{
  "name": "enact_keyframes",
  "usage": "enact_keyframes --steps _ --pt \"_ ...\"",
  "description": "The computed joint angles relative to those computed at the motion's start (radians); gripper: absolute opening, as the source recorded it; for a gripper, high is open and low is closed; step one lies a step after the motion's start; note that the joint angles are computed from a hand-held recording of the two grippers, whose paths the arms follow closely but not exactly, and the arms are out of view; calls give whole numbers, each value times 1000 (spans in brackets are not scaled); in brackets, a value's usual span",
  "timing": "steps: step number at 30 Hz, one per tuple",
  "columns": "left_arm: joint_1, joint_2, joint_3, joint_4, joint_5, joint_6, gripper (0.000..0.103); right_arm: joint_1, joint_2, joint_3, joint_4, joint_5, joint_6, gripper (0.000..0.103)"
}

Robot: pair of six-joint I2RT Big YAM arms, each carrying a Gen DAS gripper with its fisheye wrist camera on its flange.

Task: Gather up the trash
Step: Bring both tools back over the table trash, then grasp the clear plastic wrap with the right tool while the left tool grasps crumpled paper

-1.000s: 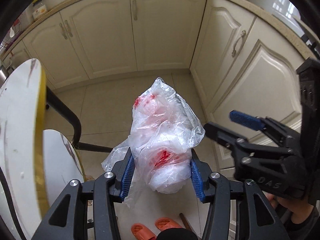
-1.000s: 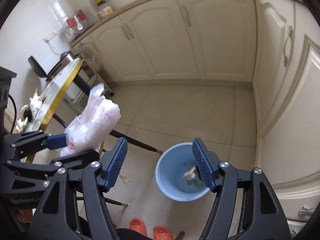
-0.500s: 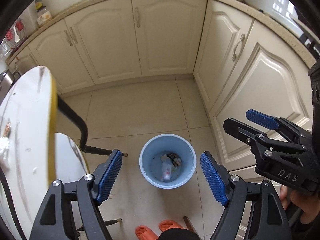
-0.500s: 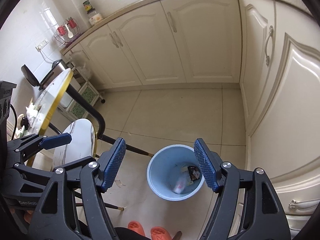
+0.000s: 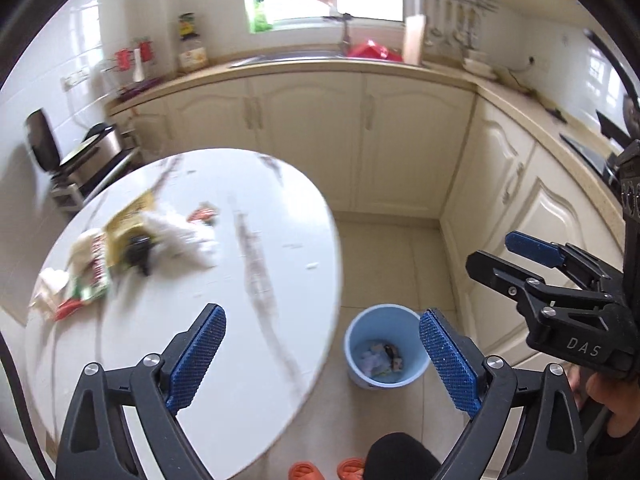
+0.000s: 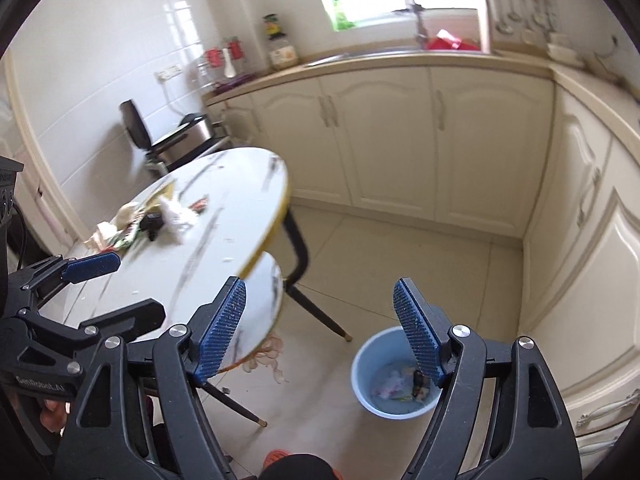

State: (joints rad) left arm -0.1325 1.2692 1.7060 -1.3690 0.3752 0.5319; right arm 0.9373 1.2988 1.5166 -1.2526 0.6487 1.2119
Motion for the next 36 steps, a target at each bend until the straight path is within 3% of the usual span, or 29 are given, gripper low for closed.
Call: enact_keyframes --steps 8,15,20,24,28,31,33,34,36 --pt "298 34 74 -37 79 65 97 -16 229 267 11 -69 -162 77" --pt "405 190 202 19 13 7 97 -79 433 482 8 -186 -314 77" --pt "402 365 377 16 -53 -64 97 -135 603 685 -27 -264 -426 77" --pt "369 494 510 16 -150 -164 97 -177 718 829 -64 -292 -457 73" --pt "342 579 596 -1 -178 -160 97 -202 824 982 -120 -297 -503 68" --pt "322 618 625 -10 -208 -151 97 -213 874 1053 -147 -315 -527 57" --pt "311 639 648 -20 -216 -154 96 -215 891 1073 -154 -325 -546 32" --pt "308 649 659 -27 -213 -158 95 -215 892 1072 -151 -330 -554 26" --pt "306 676 700 -50 -202 -165 90 -214 846 992 -90 -334 -555 24"
